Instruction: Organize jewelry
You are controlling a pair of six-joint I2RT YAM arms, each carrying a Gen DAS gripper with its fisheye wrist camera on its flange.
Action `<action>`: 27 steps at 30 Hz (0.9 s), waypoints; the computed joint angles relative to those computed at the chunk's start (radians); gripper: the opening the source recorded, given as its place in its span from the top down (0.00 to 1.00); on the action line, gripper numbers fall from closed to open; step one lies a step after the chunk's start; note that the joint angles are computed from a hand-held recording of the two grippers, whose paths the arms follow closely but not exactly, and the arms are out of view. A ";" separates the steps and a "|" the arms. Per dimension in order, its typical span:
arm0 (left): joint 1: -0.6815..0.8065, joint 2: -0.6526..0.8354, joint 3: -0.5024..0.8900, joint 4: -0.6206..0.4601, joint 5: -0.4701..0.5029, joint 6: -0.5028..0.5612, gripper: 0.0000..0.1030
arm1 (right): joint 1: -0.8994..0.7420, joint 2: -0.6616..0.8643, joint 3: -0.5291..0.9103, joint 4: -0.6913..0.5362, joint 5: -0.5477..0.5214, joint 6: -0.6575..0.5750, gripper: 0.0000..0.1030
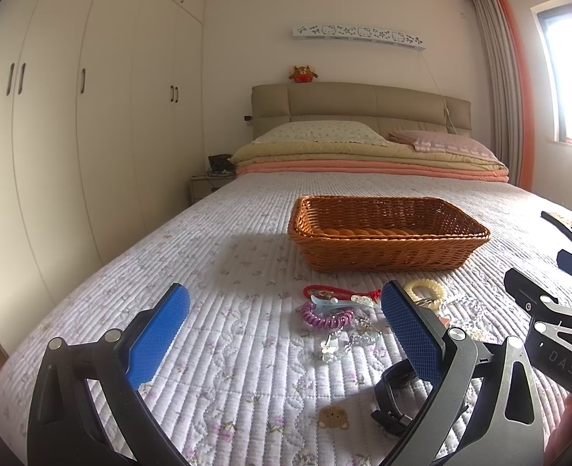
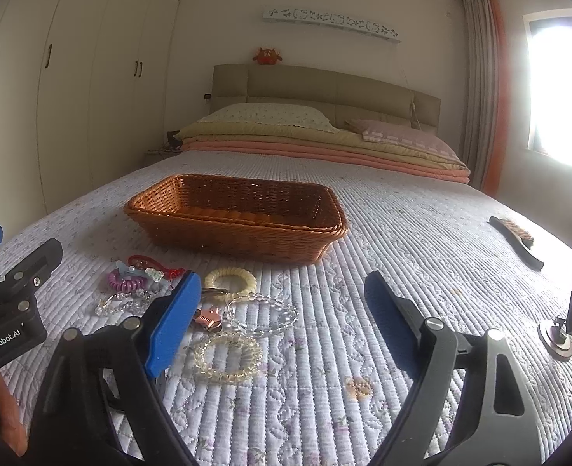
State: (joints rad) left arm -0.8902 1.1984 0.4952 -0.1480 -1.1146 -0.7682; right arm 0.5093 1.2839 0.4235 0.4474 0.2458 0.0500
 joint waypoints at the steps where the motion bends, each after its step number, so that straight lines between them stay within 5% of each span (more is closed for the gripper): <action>1: 0.014 -0.020 -0.011 0.010 0.027 0.010 0.07 | -0.015 0.009 0.013 -0.020 -0.025 0.011 0.29; 9: 0.264 -0.296 -0.109 -0.020 0.556 0.111 0.12 | -0.166 0.046 0.123 -0.250 -0.275 0.047 0.46; 15: 0.289 -0.263 -0.082 -0.091 0.797 0.105 0.40 | -0.126 0.050 0.160 -0.393 -0.294 -0.035 0.47; 17: 0.300 -0.215 -0.077 -0.078 0.890 0.086 0.63 | -0.107 0.077 0.184 -0.427 -0.270 -0.046 0.61; 18: 0.312 -0.181 -0.077 -0.062 0.944 0.074 0.65 | -0.107 0.094 0.198 -0.441 -0.272 -0.048 0.65; 27: 0.305 0.005 -0.018 0.040 1.016 0.018 0.62 | -0.136 0.259 0.347 -0.536 -0.329 -0.046 0.67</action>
